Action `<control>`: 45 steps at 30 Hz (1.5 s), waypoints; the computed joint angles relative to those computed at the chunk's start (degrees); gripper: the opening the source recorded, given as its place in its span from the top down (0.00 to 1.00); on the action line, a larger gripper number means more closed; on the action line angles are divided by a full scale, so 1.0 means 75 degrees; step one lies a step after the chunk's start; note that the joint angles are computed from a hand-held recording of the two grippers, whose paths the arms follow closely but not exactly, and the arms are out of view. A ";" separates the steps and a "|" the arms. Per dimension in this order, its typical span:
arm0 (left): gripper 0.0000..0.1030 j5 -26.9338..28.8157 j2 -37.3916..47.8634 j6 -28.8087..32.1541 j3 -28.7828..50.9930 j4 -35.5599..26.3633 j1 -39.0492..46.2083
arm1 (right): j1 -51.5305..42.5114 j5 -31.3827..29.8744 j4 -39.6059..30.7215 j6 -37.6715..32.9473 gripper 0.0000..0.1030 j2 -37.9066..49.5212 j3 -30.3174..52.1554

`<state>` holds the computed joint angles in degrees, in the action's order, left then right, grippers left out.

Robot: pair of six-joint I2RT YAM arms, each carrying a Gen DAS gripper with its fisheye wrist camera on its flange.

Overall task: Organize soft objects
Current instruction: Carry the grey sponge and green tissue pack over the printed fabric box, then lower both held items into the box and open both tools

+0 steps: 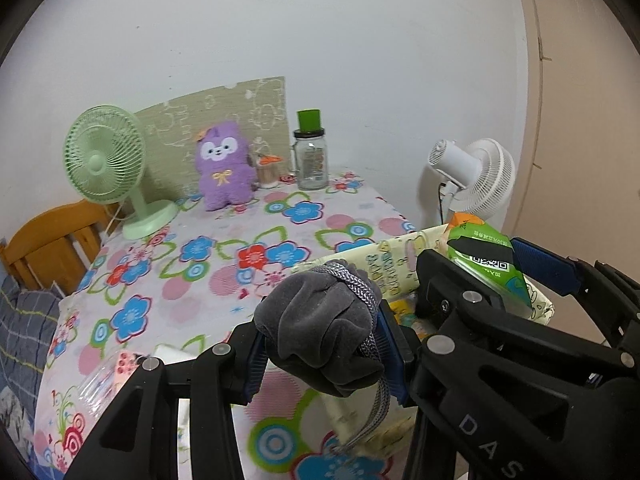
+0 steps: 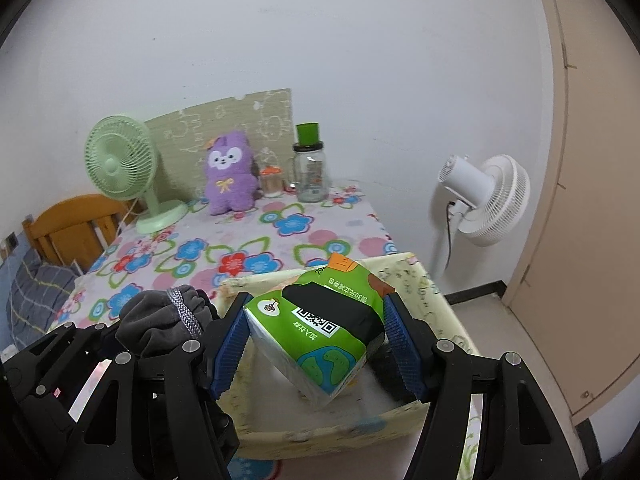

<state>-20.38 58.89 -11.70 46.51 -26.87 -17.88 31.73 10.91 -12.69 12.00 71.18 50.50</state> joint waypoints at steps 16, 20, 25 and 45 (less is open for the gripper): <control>0.48 0.0383 0.1991 0.0155 0.0808 0.0455 -0.0230 | -0.1383 -0.1100 0.0460 -0.0451 0.33 0.1102 0.0238; 0.41 0.0413 0.2308 0.0320 0.1052 0.0246 -0.0196 | -0.1528 -0.1284 0.0503 -0.0512 0.33 0.1370 0.0335; 0.20 0.0149 0.2287 0.0562 0.1080 0.0212 -0.0337 | -0.1595 -0.1526 0.0576 -0.0541 0.34 0.1556 0.0403; 0.09 0.0259 0.1777 0.0447 0.0905 0.0089 -0.0127 | -0.1377 -0.1504 0.0585 -0.0193 0.13 0.1271 0.0344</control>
